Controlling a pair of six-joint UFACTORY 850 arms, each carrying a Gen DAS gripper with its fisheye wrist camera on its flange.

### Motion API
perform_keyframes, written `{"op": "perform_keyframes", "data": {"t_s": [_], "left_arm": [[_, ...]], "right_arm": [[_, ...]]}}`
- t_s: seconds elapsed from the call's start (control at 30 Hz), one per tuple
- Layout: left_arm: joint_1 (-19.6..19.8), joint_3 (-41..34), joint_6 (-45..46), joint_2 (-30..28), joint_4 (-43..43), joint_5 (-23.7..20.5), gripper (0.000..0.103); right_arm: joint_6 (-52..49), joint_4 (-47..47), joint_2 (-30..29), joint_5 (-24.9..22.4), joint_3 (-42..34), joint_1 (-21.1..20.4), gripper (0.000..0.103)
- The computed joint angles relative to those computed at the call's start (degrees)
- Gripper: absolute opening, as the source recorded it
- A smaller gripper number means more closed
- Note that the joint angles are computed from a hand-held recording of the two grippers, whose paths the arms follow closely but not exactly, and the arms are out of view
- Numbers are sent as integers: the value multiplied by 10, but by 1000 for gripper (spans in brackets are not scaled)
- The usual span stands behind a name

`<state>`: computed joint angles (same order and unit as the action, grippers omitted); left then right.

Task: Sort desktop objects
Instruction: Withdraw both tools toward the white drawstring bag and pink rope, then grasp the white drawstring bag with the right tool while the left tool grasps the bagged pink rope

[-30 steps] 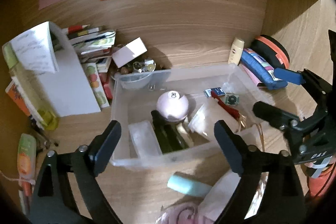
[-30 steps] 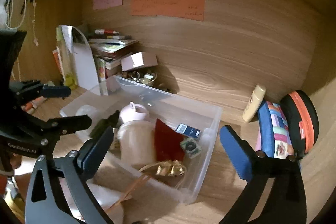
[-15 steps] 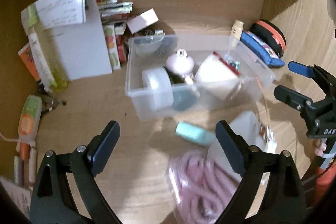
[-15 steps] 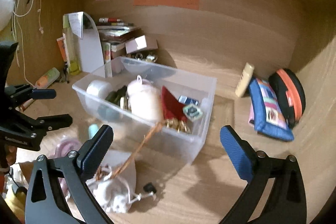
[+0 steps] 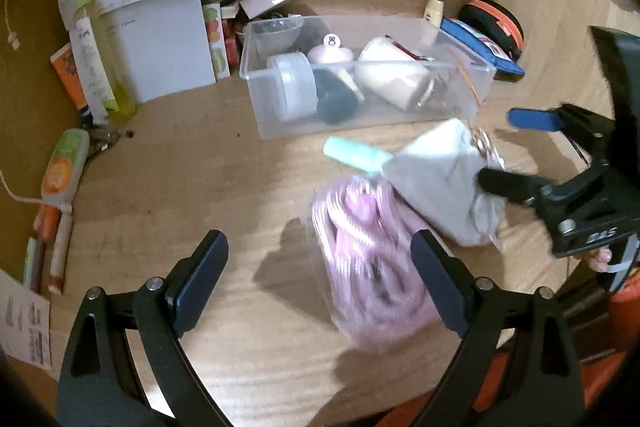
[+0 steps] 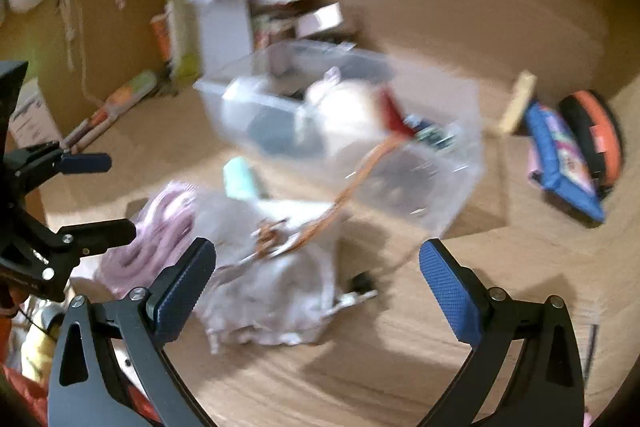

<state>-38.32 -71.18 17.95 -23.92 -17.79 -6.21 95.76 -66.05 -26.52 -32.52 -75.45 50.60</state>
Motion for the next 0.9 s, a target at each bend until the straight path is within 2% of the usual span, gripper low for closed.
{"op": "perform_keyframes", "data": {"t_s": [0.1,0.17,0.33,0.4,0.43,0.47,0.53,0.63,0.67,0.77,0.9], "left_arm": [[1,5,82,0,-90,-9,94],[0,1,109,-6,-121,-18,94],[-7,-8,119,-16,-128,-23,94],[-8,-11,117,-19,-125,-24,94],[-8,-14,116,-22,-126,-28,94],[-7,-17,119,-24,-131,-31,94],[-7,-23,129,-29,-146,-38,96],[-5,-32,141,-36,-165,-44,98],[-4,-36,150,-39,-179,-50,98],[-4,-43,152,-44,-187,-57,98],[-4,-58,164,-55,-208,-77,98]], "right_arm": [[-56,52,-21,28,-19,-5,102],[-97,94,-34,47,-32,-12,102],[-203,177,-59,63,-63,-25,101],[-230,194,-63,65,-67,-26,98],[-232,192,-62,70,-65,-27,92],[-248,200,-61,75,-64,-28,80],[-261,204,-55,90,-54,-28,70],[-217,162,-43,92,-37,-26,57],[-202,153,-37,95,-30,-28,47],[-154,121,-13,101,-2,-33,41],[-97,88,12,93,32,-40,39]]}}
